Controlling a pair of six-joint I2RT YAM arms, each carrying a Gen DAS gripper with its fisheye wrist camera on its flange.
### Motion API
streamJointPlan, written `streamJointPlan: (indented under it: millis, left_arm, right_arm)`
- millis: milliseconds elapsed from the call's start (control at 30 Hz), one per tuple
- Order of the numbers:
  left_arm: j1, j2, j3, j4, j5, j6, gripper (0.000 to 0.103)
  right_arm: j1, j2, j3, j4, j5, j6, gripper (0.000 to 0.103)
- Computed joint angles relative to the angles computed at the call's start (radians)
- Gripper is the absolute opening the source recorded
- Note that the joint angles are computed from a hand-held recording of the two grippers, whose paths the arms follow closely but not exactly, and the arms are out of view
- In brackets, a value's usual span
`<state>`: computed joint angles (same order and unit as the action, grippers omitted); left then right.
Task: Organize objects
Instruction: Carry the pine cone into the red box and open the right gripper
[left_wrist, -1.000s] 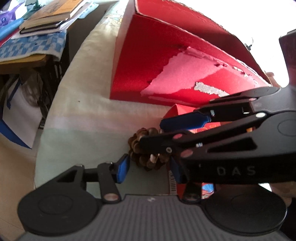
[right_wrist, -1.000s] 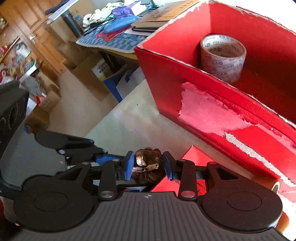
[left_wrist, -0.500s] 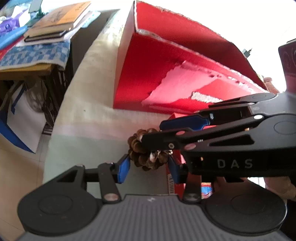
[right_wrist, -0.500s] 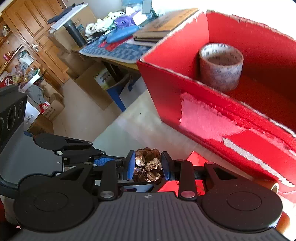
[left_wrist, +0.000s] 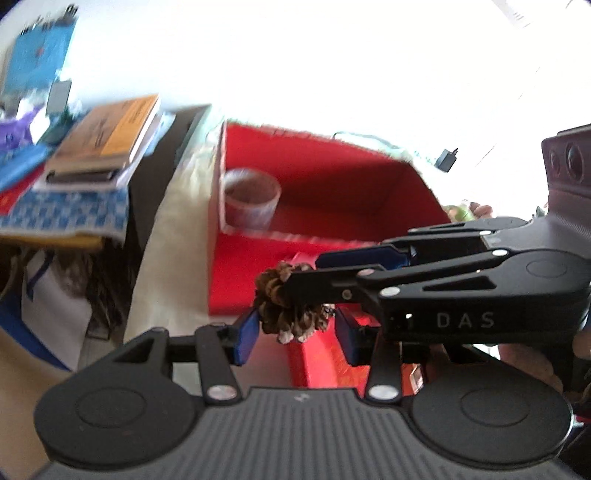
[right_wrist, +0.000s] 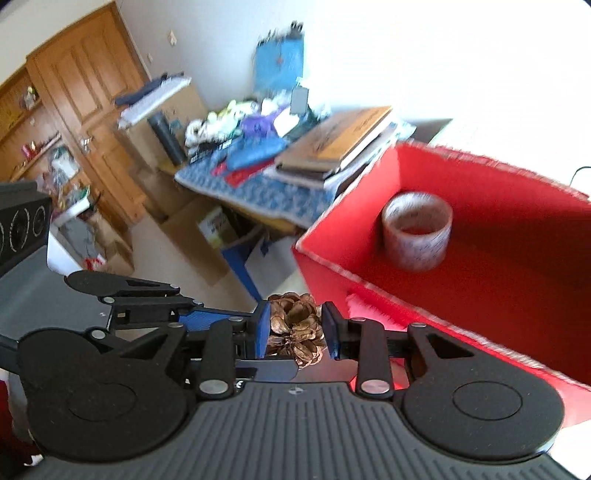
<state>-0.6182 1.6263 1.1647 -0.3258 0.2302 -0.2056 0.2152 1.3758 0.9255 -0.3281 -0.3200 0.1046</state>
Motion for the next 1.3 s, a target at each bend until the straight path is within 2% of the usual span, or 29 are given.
streamJointPlan:
  millis: [200,400,567,700,967,1033,1133,1300]
  left_arm:
    - [-0.020,0.019,0.085,0.027,0.014,0.023,0.042]
    - [-0.046,0.159,0.275,-0.010,0.000,0.078,0.043]
    - [-0.050,0.325,0.478,-0.095,0.002,0.093,0.043]
    - [-0.043,0.446,0.609,-0.160,-0.017,0.107,0.043]
    - [-0.012,0.634,0.821,-0.312,-0.009,0.086,0.042]
    - [-0.020,0.652,0.848,-0.333,-0.037,0.096,0.041]
    - [-0.030,0.662,0.865,-0.348,-0.042,0.117,0.042]
    - [-0.029,0.670,0.873,-0.366,-0.042,0.122,0.041]
  right_arm:
    - [-0.070,-0.082,-0.013,0.027,-0.008,0.036,0.032]
    - [-0.133,-0.061,0.000,0.076,0.009,0.061,0.032]
    - [-0.182,0.040,0.047,0.096,0.004,0.086,0.032]
    - [-0.221,0.150,0.108,0.074,-0.049,0.143,0.031]
    - [-0.259,0.371,0.274,-0.051,-0.141,0.197,0.031]
    - [-0.262,0.412,0.306,-0.071,-0.150,0.224,0.031]
    - [-0.268,0.465,0.354,-0.116,-0.149,0.235,0.023]
    - [-0.278,0.541,0.397,-0.161,-0.195,0.272,0.022]
